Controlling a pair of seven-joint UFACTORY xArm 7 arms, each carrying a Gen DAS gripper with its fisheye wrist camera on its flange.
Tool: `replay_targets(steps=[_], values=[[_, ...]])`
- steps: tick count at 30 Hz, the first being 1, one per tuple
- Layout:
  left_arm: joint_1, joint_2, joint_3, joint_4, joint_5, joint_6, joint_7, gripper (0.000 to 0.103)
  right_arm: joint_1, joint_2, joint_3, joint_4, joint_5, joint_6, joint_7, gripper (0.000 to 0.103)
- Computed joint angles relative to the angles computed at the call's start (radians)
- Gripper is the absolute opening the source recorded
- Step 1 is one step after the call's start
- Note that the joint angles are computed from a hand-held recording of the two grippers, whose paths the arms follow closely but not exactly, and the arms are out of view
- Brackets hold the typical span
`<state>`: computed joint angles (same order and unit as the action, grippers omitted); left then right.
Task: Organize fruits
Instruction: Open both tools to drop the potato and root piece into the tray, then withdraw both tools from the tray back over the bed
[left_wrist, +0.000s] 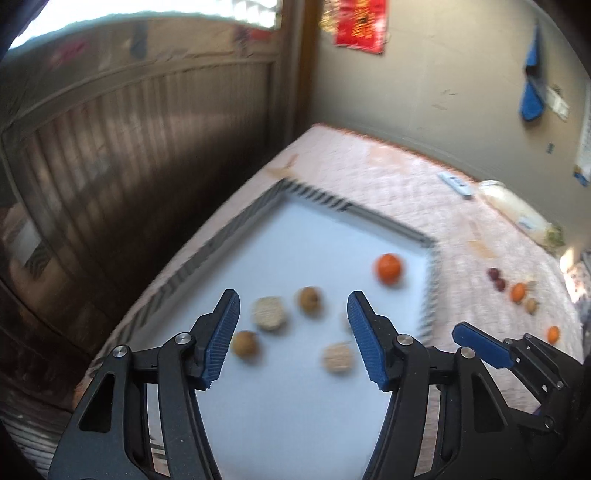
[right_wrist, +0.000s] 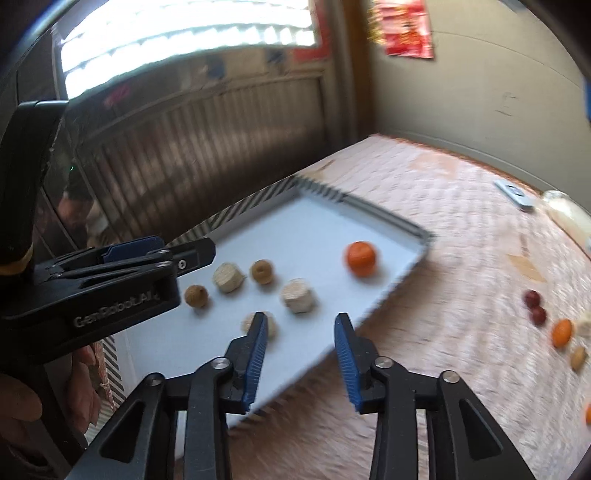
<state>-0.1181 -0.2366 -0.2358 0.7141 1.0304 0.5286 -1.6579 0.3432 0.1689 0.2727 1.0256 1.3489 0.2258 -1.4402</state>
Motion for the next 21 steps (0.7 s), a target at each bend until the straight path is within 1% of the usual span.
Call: replay_targets(steps=[2, 5, 9, 13, 18, 21], values=[[-0.009, 0.02, -0.005, 0.029, 0.004, -0.024, 0.007, 0.061, -0.014, -0.026, -0.009, -0.019, 0.047, -0.014, -0.03, 0.04], [-0.032, 0.071, -0.012, 0.088, 0.015, -0.042, 0.03, 0.061, -0.024, -0.049, -0.032, -0.033, 0.08, -0.025, -0.035, 0.04], [-0.085, 0.144, 0.0, 0.165, -0.001, -0.072, 0.08, 0.061, -0.038, -0.08, -0.064, -0.056, 0.121, -0.025, -0.045, 0.04], [-0.141, 0.196, 0.014, 0.227, -0.009, -0.064, 0.123, 0.061, -0.061, -0.111, -0.099, -0.073, 0.142, 0.006, -0.051, 0.04], [-0.194, 0.232, 0.035, 0.273, -0.03, -0.046, 0.159, 0.061, -0.072, -0.136, -0.119, -0.089, 0.192, 0.018, -0.084, 0.041], [-0.217, 0.245, 0.046, 0.286, -0.026, -0.042, 0.15, 0.061, -0.078, -0.149, -0.13, -0.099, 0.216, 0.027, -0.108, 0.041]])
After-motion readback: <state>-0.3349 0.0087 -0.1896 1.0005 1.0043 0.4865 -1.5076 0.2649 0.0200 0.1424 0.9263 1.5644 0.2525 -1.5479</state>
